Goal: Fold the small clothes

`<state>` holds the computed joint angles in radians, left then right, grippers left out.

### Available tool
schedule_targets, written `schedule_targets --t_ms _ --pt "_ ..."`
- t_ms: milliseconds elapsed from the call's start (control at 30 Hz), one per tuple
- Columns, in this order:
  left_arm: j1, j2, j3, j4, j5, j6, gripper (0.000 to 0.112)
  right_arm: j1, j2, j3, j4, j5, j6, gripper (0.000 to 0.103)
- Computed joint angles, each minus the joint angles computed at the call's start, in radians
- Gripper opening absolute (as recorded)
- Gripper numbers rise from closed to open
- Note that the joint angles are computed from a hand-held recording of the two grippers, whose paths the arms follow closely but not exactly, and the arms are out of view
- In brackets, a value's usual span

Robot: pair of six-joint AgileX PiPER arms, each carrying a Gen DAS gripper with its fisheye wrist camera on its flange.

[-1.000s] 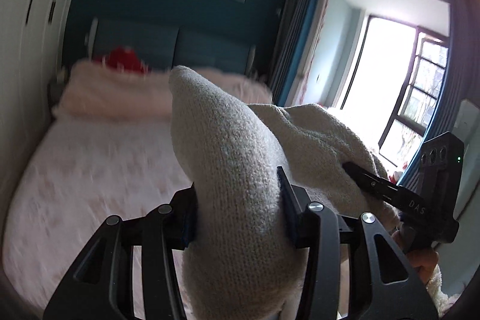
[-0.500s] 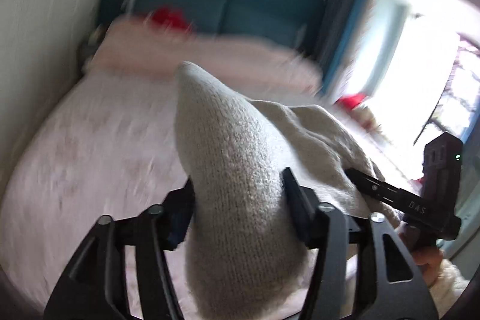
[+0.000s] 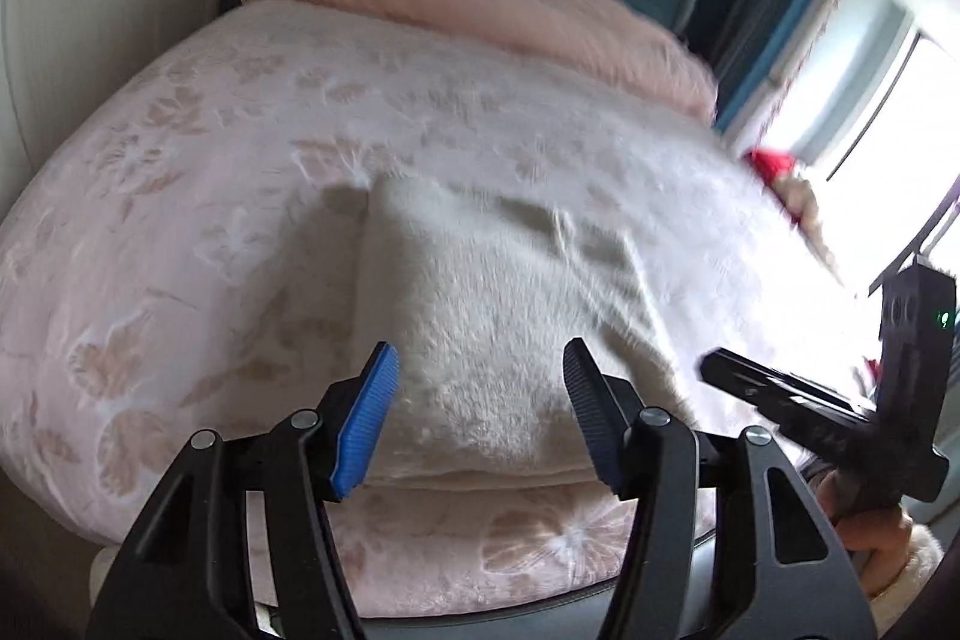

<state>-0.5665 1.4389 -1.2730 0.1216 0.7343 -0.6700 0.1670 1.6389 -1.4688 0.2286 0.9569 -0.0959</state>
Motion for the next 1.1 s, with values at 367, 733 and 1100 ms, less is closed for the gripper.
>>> schedule_targets --t_ms 367,733,1100 --pt "-0.036 0.107 -0.027 0.063 0.115 -0.065 0.06 -0.027 -0.082 0.021 0.001 0.031 0.019 0.016" --pt "-0.055 0.135 0.023 0.113 0.098 -0.109 0.061 -0.095 0.2 -0.203 0.155 0.09 0.008 0.015" --pt "-0.034 0.18 0.033 0.022 0.108 -0.093 0.06 -0.104 0.249 -0.234 0.034 0.071 -0.017 0.015"
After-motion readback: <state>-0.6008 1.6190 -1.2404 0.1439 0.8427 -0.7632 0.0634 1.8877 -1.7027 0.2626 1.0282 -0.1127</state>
